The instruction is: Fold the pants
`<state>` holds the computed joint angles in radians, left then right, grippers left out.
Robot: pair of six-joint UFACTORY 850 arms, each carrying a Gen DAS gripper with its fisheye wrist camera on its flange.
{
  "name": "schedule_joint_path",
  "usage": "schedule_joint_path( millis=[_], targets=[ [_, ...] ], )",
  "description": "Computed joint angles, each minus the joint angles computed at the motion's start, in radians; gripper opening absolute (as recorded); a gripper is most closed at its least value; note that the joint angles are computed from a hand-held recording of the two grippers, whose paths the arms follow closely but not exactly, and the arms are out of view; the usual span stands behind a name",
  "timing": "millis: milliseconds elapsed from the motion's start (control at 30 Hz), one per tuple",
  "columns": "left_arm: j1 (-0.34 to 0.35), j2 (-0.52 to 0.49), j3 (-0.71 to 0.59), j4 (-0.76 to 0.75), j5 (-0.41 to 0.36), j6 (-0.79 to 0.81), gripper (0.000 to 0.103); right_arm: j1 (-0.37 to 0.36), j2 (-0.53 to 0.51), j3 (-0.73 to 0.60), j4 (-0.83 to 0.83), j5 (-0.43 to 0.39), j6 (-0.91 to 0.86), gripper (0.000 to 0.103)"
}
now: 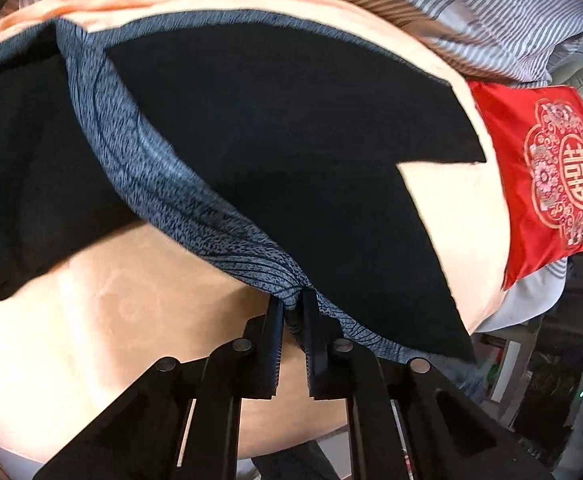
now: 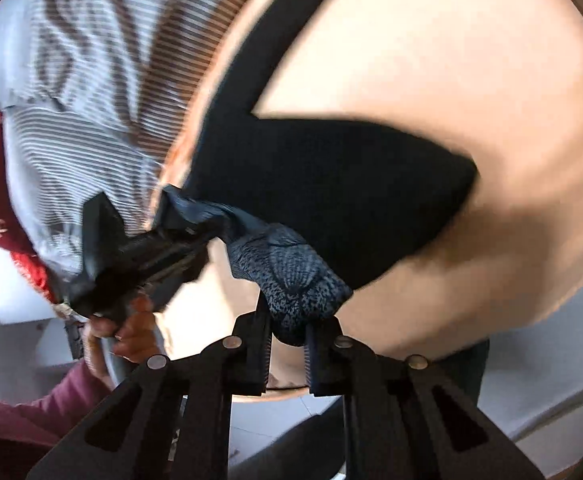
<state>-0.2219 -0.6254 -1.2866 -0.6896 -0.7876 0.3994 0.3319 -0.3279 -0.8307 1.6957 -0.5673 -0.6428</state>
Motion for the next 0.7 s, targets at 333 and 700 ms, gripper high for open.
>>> schedule_joint_path(
  millis=[333,700],
  targets=[
    [-0.009,-0.040,-0.045,0.056,-0.014,-0.094,0.011,-0.054,-0.098,-0.152,-0.195,-0.078,0.006,0.020],
    [-0.013,-0.042,-0.043,0.080,-0.014,-0.166,0.011,-0.082,-0.160,-0.231,-0.298,-0.130,0.062,0.015]
  ],
)
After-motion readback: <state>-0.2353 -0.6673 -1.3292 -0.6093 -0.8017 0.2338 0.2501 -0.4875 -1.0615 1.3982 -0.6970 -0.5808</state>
